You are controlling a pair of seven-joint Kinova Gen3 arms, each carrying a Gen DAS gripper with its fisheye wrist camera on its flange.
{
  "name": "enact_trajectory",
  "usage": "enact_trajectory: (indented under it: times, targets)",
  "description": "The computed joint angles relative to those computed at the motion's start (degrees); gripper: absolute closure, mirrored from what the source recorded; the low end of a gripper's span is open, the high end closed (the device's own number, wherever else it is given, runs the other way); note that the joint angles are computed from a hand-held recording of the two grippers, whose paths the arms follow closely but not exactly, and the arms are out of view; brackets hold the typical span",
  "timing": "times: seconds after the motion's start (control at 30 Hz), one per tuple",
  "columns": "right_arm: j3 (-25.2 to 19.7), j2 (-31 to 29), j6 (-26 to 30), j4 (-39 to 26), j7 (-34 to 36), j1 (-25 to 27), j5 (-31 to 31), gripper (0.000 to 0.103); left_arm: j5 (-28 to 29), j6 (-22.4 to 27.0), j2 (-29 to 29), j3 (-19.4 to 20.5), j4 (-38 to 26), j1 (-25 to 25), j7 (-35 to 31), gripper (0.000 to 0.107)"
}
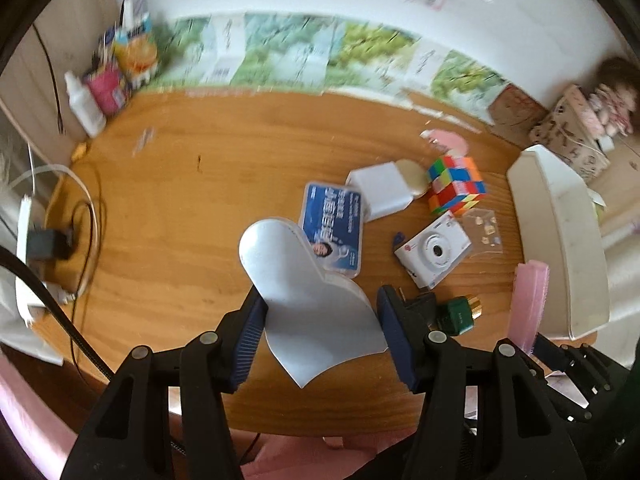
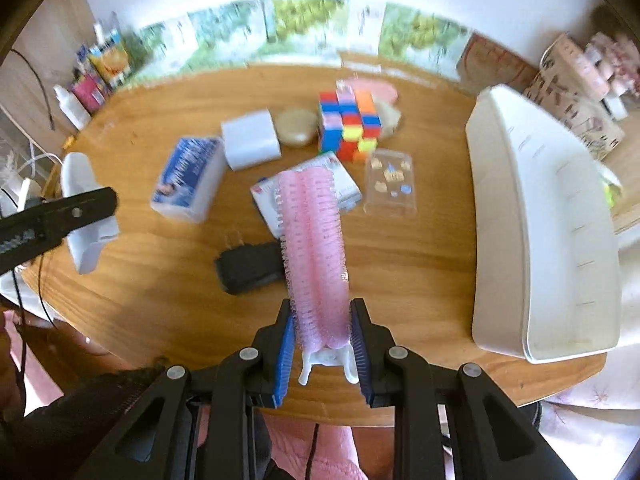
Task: Organize rigid objects
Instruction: 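Lift the pink roller and white piece and carry both toward the white tray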
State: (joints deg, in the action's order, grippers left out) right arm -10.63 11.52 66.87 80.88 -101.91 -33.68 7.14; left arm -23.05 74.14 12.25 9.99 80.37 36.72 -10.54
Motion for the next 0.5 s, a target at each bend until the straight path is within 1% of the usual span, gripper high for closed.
enact_trajectory:
  times: [0.03,0.17,0.33,0.5]
  targets:
    - [0.2,-0.1,-1.8,0.4,0.4,0.4,0.4,0.076,-1.5,-0.5,-0.6,0.1,0.7,0.6,0.1,0.048]
    - [0.2,-2.3,-8.2,3.9,-2.4,-0.2,3.1,0.076,-5.7,-2.2,-2.7,0.8,3.0,2.0,1.4,0.048]
    - [-0.4,-4.8,-10.7,5.8,-7.2,-1.2,7.1,0.076,-11.7,-5.2,-5.4,2.6,5.9,2.8,3.7,0.048]
    - [-1.1,-6.1,-12.7,7.0,-12.4,-1.9,11.7,0.076,-16.3,-7.1,-6.6,4.2,7.4,3.1,4.8,0.048]
